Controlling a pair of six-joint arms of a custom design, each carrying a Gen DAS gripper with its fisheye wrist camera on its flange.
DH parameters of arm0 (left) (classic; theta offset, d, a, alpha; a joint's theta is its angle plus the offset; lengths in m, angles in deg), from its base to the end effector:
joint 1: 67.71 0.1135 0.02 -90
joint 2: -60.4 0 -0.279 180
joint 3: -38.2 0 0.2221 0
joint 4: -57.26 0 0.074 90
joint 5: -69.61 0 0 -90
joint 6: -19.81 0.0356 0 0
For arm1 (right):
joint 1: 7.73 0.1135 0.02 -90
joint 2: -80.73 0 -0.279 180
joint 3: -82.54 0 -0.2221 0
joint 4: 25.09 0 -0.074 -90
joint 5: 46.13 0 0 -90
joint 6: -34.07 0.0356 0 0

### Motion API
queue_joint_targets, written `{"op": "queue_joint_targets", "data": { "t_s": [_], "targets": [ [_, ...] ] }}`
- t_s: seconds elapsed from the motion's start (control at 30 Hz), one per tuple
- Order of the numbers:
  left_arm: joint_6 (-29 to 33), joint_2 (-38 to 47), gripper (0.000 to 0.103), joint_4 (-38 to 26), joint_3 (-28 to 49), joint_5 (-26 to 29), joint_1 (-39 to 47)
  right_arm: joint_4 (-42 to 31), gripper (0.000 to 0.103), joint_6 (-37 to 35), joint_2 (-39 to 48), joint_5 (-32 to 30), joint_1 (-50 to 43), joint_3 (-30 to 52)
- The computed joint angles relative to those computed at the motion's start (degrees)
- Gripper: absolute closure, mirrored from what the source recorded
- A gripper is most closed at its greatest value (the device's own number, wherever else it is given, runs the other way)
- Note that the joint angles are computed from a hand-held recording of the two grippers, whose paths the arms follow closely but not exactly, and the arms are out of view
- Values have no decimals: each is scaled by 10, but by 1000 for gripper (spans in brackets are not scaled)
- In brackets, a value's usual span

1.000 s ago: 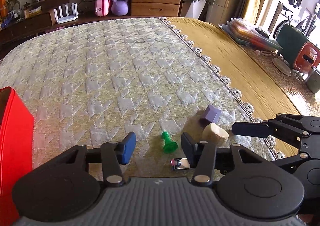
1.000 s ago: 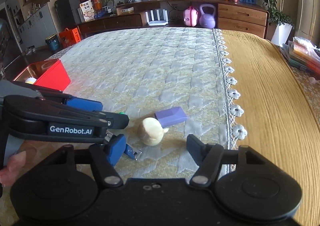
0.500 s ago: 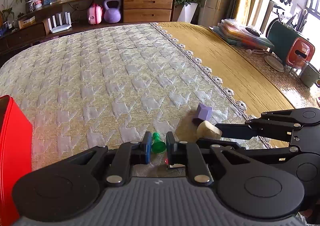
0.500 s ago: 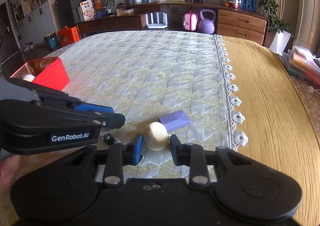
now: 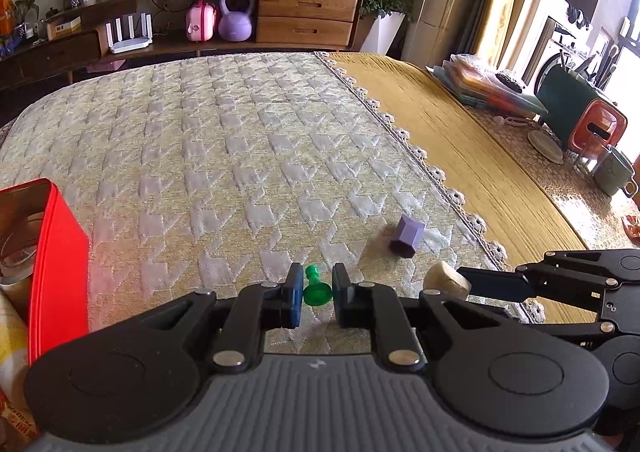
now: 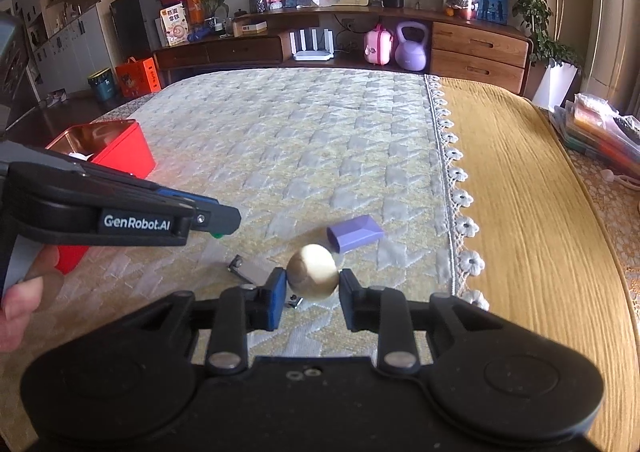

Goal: Organize rigid objects
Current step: 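Carry the green pin with the left tool while the right carries the cream ball to the box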

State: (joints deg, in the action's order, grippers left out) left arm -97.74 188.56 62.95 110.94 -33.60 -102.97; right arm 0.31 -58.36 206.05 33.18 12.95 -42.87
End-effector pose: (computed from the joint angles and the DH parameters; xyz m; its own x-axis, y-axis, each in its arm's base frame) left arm 0.3221 -0.2177 0.0671 -0.7565 -0.0166 -0.6537 0.1032 0.9841 -0.1444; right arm 0.3075 0.1231 0.0540 -0.6449 -0.2879 -0.7080 -0.4968 0.8618 0.1020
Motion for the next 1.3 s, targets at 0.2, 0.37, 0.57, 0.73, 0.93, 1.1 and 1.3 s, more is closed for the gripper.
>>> {"op": "queue_joint_targets", "data": {
  "t_s": [0.2, 0.37, 0.57, 0.73, 0.93, 1.1, 1.3],
  "targets": [
    [-4, -49, 88, -1, -46, 3, -5, -26, 76, 7, -51, 3, 11, -28],
    [-12, -94, 88, -1, -90, 7, -4, -43, 76, 16, -102, 8, 28, -54],
    [-16, -157, 88, 7, -157, 7, -2, -72, 76, 29, -158, 29, 66, -72],
    [-16, -208, 88, 16, -210, 1, 5, -95, 76, 47, -188, 53, 103, -72],
    [-7, -272, 88, 27, -275, 2, 32, -125, 76, 66, -206, 74, 156, -54],
    [7, -326, 88, 30, -321, 2, 68, -148, 76, 80, -201, 89, 203, -23],
    [37, -387, 88, 28, -367, 24, 135, -169, 76, 97, -185, 102, 254, 18]
  ]
}}
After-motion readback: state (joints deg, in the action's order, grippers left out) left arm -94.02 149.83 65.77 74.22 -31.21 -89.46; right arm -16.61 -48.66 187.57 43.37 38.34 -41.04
